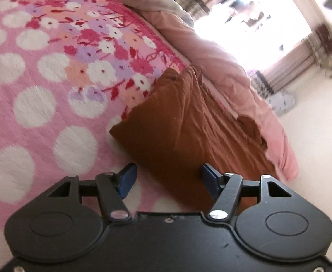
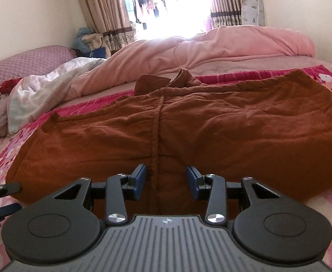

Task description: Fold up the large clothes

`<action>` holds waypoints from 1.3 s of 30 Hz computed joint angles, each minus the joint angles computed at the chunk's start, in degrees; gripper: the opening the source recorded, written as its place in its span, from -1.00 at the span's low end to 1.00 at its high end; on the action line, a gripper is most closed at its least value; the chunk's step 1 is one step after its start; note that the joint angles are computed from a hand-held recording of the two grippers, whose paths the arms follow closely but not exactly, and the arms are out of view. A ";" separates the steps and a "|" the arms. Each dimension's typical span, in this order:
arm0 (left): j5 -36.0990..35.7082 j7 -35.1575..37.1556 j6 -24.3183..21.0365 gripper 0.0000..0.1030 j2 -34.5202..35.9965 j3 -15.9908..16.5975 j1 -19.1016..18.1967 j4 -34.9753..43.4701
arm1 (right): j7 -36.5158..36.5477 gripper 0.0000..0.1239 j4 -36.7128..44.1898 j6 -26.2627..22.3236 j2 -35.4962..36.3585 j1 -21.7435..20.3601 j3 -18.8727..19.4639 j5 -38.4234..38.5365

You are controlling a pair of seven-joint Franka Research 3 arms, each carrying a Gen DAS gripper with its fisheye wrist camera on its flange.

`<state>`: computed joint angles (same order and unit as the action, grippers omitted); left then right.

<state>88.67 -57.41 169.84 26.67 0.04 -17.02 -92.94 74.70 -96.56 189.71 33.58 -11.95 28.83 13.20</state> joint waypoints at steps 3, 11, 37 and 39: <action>0.37 -2.61 -0.93 0.28 0.68 0.12 -0.16 1.17 | 0.10 -0.24 0.46 -0.40 0.23 0.10 -0.15 0.08; -8.15 4.11 0.51 0.35 4.80 1.60 -0.21 6.54 | 0.02 -0.24 0.84 -0.60 0.28 1.58 -1.69 1.19; -19.62 17.45 6.28 -0.26 11.97 13.93 -6.94 16.23 | -1.05 -0.20 1.48 -0.41 0.24 5.72 -5.85 3.59; -20.04 19.47 5.84 -0.29 11.76 13.94 -7.21 16.89 | -1.42 -0.19 1.45 -0.55 0.56 3.55 -3.46 2.85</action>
